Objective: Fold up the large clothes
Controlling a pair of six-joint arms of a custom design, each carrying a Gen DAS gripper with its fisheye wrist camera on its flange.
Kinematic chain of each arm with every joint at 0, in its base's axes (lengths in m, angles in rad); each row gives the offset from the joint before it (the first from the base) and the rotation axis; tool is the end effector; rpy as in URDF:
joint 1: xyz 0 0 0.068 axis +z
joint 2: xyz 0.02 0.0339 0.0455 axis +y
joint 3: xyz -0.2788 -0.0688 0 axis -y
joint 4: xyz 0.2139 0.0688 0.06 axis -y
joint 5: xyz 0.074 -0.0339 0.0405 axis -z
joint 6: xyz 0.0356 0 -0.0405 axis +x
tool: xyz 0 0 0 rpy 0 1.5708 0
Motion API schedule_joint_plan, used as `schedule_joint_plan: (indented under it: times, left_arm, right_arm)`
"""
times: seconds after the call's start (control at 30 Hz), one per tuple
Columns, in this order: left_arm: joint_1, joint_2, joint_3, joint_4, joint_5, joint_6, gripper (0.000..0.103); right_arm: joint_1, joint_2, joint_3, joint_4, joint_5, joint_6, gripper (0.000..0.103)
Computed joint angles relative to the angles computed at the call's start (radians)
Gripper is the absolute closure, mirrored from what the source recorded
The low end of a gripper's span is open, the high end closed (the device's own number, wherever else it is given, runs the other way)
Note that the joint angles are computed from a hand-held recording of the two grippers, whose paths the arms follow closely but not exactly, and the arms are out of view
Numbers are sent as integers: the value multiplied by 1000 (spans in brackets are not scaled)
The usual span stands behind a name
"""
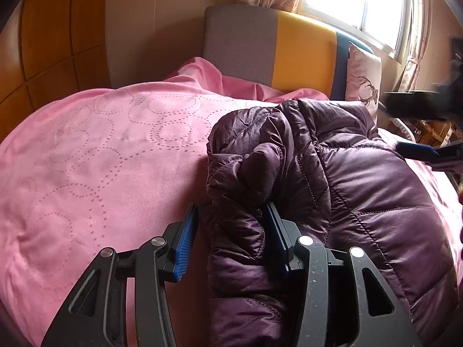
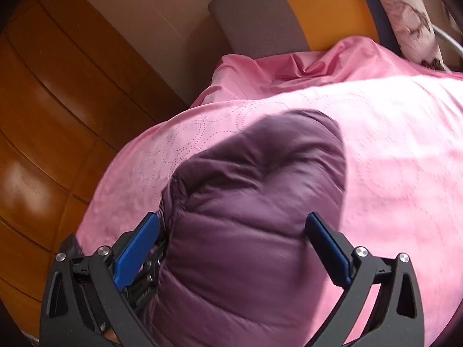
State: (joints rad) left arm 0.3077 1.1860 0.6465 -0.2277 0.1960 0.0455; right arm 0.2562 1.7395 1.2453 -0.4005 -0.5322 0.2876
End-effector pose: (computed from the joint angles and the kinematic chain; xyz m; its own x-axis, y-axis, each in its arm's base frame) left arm 0.2004 0.0564 0.2379 -0.6683 -0.1656 -0.7253 -0.1332 0.9858 -0.1023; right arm 0.3331 0.1059 0.2581 -0.8726 0.0241 -0.4878 -0.2899 0.7782 0.5570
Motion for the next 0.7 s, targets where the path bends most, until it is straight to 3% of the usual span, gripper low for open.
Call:
schedule_joint_plan:
  times: [0.17, 0.27, 0.43, 0.5, 0.57, 0.7]
  left_arm:
    - [75, 39, 4, 0, 100, 43, 56]
    - [119, 76, 20, -10, 158, 65, 56]
    - [160, 120, 41, -33, 227, 89, 56]
    - [201, 167, 58, -42, 293, 97, 56]
    - [257, 224, 75, -64, 393, 89, 56]
    - [285, 215, 69, -84, 493, 68, 69]
  right_arm:
    - [-92, 43, -135, 108, -211, 44, 2]
    - [-96, 115, -140, 183, -310, 86, 2]
    - [-62, 196, -79, 179, -349, 70, 2]
    - [-44, 161, -74, 154, -310, 27, 15]
    - [-33, 102, -79, 128, -284, -14, 35]
    - [-58, -29, -121, 87, -263, -96, 44]
